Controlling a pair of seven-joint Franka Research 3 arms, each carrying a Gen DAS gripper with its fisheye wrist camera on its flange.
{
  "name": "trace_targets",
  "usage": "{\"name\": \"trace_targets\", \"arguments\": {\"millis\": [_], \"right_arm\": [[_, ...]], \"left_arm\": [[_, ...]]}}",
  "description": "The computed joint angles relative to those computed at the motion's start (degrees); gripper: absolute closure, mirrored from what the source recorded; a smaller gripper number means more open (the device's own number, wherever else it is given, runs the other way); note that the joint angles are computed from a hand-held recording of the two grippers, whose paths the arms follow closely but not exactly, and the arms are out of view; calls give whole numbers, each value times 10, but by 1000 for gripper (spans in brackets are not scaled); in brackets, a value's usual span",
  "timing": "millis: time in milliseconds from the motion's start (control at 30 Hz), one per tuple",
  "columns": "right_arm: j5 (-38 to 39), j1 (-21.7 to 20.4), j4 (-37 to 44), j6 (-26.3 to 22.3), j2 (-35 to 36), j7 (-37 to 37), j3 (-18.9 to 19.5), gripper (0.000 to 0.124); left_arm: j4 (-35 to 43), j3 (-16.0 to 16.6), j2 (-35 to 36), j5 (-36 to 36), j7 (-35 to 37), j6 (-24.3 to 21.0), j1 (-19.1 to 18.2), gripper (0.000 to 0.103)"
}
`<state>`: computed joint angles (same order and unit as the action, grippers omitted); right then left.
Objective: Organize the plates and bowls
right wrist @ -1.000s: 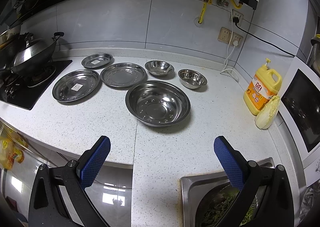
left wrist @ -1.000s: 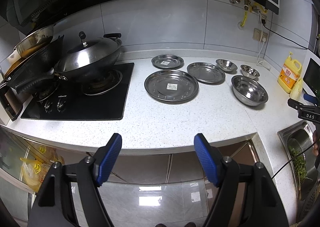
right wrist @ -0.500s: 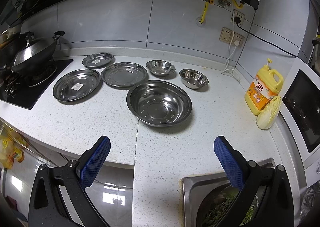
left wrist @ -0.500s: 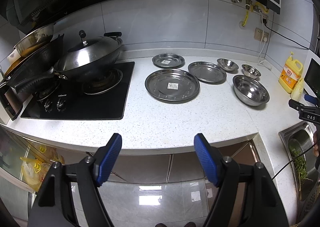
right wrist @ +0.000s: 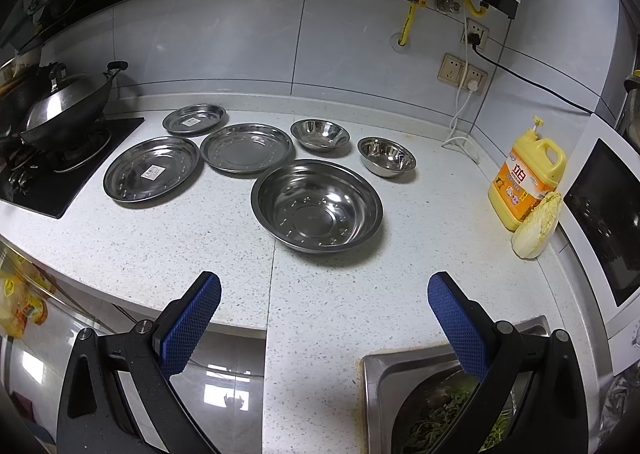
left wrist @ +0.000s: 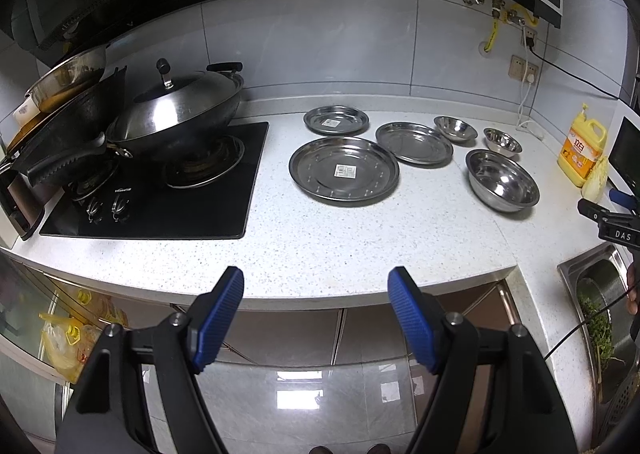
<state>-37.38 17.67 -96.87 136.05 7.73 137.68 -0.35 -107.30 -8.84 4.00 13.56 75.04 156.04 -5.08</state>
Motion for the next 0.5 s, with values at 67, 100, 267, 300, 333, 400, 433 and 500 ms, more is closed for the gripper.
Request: {"name": "trace_targets", "arguments": {"millis": [67,100,267,300,333,400,433,500], "right_arm": [[-1,1,2,-2,1,1,0,22],[-1,1,2,-2,1,0,0,22],[-1,1,1,-2,1,1,0,22],[-2,1,1,-2,0,1,0,22],[-3,2,1,-2,1,2,0,22],[-3,1,1,-2,0,2,0,22],[-3,2,1,-2,0,2,0,22],[-3,2,2,-2,1,1,0,22]], "left_arm": [[0,0,0,2,-3,0,0,30],[0,0,0,2,-2,0,0,30],[0,0,0,1,-2,1,0,30],[0,0,1,0,0,1,0,30],[0,0,1,-1,0,0,0,30],[1,0,1,2,-2,0,-1,30],[1,0,1,2,-2,0,0,30],[0,0,1,1,-3,1,-1,30]]}}
